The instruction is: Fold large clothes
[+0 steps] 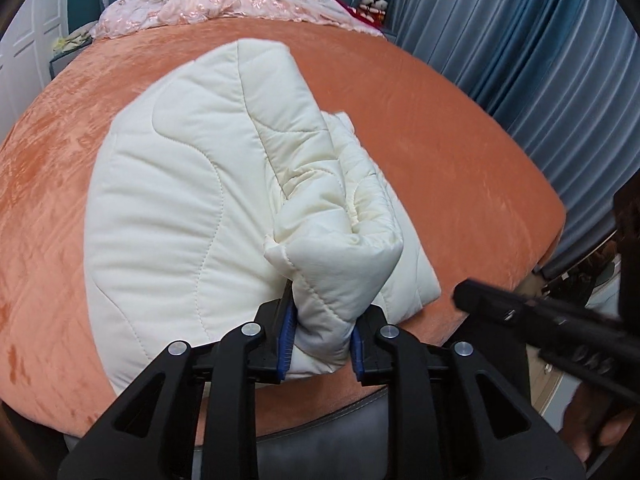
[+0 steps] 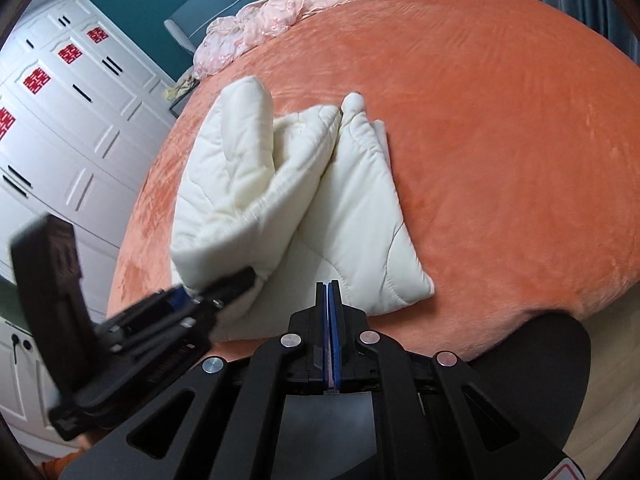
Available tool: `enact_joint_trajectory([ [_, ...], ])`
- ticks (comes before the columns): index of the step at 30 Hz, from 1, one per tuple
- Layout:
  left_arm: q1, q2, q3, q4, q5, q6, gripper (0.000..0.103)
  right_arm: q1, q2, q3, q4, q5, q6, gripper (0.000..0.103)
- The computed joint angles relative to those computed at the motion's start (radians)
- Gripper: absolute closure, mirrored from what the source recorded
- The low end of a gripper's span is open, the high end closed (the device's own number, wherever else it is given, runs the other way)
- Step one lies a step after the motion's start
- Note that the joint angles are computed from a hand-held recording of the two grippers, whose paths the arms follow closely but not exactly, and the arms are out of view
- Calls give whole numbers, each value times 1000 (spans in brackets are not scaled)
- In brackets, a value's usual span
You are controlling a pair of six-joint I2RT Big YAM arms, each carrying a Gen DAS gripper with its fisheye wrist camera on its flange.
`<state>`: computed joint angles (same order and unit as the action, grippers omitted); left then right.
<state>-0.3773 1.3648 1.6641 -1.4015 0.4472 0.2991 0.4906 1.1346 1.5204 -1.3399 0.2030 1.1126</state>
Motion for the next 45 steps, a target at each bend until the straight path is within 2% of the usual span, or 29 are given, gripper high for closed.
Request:
enact_joint_trajectory([
  [2, -8, 1, -6, -6, -9, -2, 76, 3, 12, 23, 3, 9, 3, 96],
  [4, -3, 2, 8, -32, 4, 14, 59, -9, 23, 43, 10, 9, -1, 95],
  [5, 12, -1, 21, -54, 30, 25, 53, -24, 22, 47, 15, 3, -9, 94],
  [6, 36, -5, 36, -78, 74, 43, 40, -32, 32, 64, 17, 1, -12, 90],
  [7, 60, -13, 44, -92, 112, 56, 29, -35, 37, 77, 24, 1, -13, 76],
  [8, 83, -26, 47, -99, 139, 69, 23, -28, 33, 82, 37, 12, -10, 67],
  [9, 110, -38, 46, -104, 151, 89, 11, -31, 29, 82, 61, 17, -18, 52],
  [10, 139, -49, 41, -106, 141, 113, 7, -35, 30, 90, 80, 19, -32, 46],
  [13, 197, -59, -9, -108, 34, 173, 7, -49, 78, 145, 96, 0, -88, 45],
  [16, 245, -54, -78, -79, -58, 142, 8, -59, 147, 219, 72, -21, -136, 45],
  [19, 278, -31, -100, -56, -66, 84, 8, -64, 217, 289, 28, -52, -188, 40],
  [21, 285, -18, -110, -27, -73, 45, 9, -61, 263, 328, -18, -74, -203, 40],
  [23, 283, -11, -114, -9, -83, 37, 12, -60, 298, 349, -58, -92, -217, 40],
  [24, 276, -3, -115, -2, -102, 37, 16, -58, 310, 355, -76, -92, -228, 46],
  [25, 271, 1, -115, -6, -113, 45, 21, -53, 312, 352, -81, -89, -238, 70],
  [26, 265, 11, -114, -3, -126, 52, 22, -52, 303, 339, -70, -95, -244, 79],
  [28, 258, 27, -113, -2, -152, 57, 35, -45, 255, 295, -14, -89, -225, 85],
  [29, 263, 37, -104, -17, -133, 55, 38, -36, 232, 285, -6, -69, -220, 85],
  [31, 274, 42, -90, -43, -81, 46, 49, -8, 201, 274, -29, 10, -205, 86],
  [33, 265, 34, -88, -45, -68, 56, 57, 4, 151, 223, -51, 60, -147, 86],
  [35, 242, 28, -96, -43, -74, 72, 63, -13, 117, 155, -91, 54, -102, 86],
  [37, 218, 26, -110, -40, -90, 75, 73, -44, 71, 37, -78, -9, -61, 86],
  [38, 206, 24, -118, -36, -106, 72, 75, -53, 52, -10, -54, -41, -41, 86],
  [40, 190, 21, -132, -33, -134, 64, 79, -49, 45, -50, -37, -51, -29, 85],
  [45, 184, 22, -147, -21, -156, 59, 78, -51, 65, -98, 1, -47, -45, 81],
])
